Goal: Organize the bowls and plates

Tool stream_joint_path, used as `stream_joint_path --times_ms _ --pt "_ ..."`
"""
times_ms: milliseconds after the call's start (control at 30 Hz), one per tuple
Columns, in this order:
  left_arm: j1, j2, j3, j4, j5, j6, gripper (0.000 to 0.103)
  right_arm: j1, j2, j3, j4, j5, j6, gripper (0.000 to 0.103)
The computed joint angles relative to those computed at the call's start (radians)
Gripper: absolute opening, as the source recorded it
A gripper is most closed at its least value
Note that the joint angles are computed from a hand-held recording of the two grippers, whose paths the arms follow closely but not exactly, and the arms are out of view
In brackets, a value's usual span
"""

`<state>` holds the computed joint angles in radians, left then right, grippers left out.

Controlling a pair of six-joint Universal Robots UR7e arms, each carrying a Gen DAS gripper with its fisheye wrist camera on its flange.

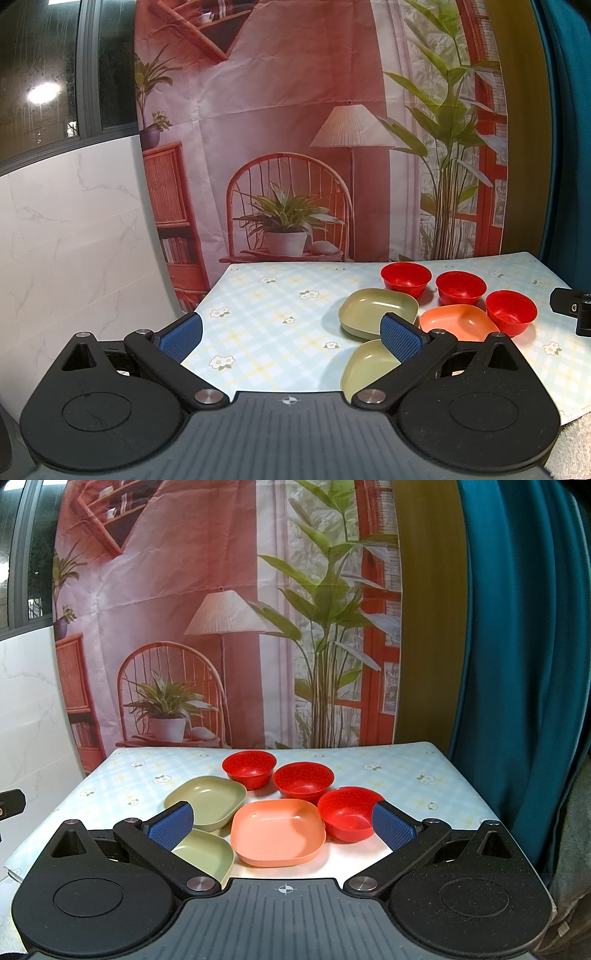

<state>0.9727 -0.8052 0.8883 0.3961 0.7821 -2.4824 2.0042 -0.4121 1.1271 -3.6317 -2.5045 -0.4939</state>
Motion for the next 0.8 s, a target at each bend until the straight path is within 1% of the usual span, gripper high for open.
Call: stream_joint_path --times_ms 367,500,567,633,667,733,800 --pt "-0.001 0.002 -0.002 0.004 -0.003 -0.005 0.103 0.0 -0.001 0.001 0.002 0.0 0.001 0.103" --pt "0.0 0.015 -0.026 0.037 -0.001 -0.02 0.103 -0.001 -0.006 0.008 0.008 0.007 0.012 0.103" --pt "0.006 0.039 -0.077 0.09 0.005 -0.035 0.103 -0.003 -0.013 0.016 0.016 0.016 0.031 0.103" --pt "0.019 0.086 -0.184 0.192 0.037 -0.06 0.103 -0.007 -0.023 0.028 0.022 0.032 0.053 0.103" --pt "0.025 0.114 -0.243 0.234 0.045 -0.064 0.103 -0.012 -0.033 0.037 0.016 0.051 0.055 0.103" --pt "0.033 0.143 -0.296 0.237 0.046 -0.036 0.103 -0.026 -0.042 0.044 -0.021 0.099 0.044 0.103" --pt "0.041 0.184 -0.367 0.254 0.043 -0.001 0.103 -0.045 -0.062 0.059 -0.016 0.166 0.044 0.103"
